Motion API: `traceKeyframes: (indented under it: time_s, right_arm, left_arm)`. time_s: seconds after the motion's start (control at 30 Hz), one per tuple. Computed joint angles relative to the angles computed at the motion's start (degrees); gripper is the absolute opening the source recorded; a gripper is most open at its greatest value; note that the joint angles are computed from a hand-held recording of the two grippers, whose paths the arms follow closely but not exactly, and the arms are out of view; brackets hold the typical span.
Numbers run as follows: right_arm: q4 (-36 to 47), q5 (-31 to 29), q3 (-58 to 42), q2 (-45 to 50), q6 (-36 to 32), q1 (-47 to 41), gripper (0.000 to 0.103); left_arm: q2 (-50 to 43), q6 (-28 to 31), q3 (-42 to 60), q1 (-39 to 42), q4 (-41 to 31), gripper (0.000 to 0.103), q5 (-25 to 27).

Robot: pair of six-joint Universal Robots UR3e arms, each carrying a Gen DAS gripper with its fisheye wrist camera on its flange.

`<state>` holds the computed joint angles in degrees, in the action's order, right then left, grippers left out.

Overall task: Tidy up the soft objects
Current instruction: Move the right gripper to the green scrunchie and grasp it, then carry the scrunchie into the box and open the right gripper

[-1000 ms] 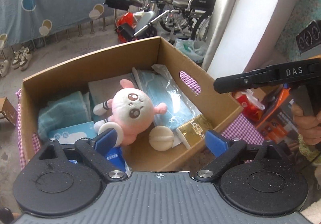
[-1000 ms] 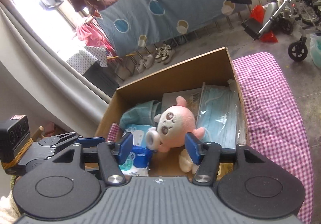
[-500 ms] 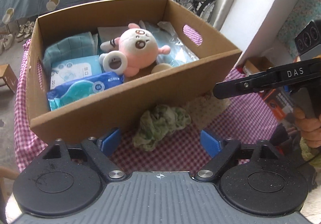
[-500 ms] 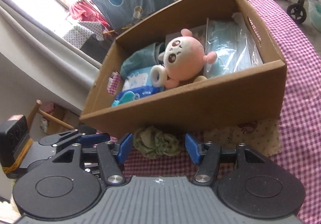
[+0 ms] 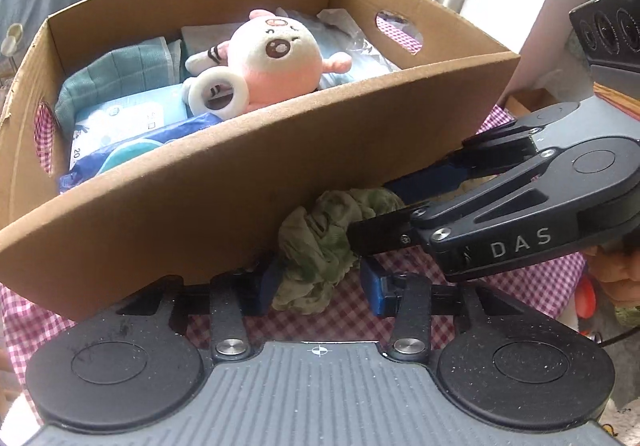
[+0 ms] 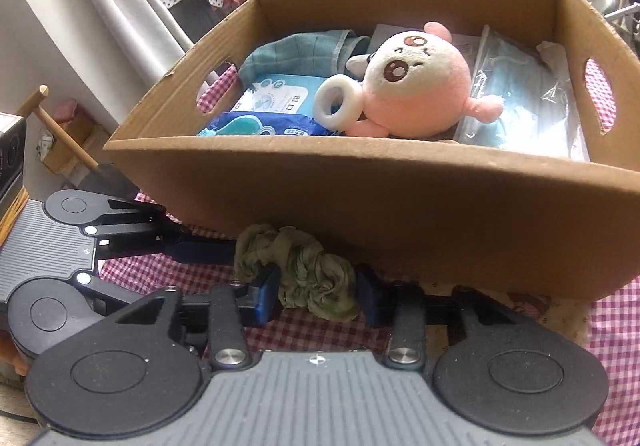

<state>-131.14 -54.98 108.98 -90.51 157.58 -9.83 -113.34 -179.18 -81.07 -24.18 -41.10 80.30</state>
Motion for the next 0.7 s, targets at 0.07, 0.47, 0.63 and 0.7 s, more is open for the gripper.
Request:
traceKeyframes:
  time_s: [0.07,0.47,0.63,0.7]
  right_arm:
    - [-0.5,0.7,1.1,-1.0,-0.4,-0.1,0.029]
    - [13.7,13.3,3.3,-20.5,-4.9,-9.3,0.019]
    - [12.7,18.1,-3.9,-19.2,-3.9,-10.6,0.019]
    - [9.6,18.1,-8.2,-14.8,-1.9,-9.3,0.019]
  left_arm:
    - [0.8,-0.4,-0.9,0.1,0.4,0.03,-0.1]
    - [15.0,-2.3,-8.7,2.1,3.2,0.02,-5.3]
    - [16.5,-2.6,-3.7,4.6,3.0,0.02,-8.6]
    - [13.7,-2.8,1.7,4.9,1.9,0.02,-8.1]
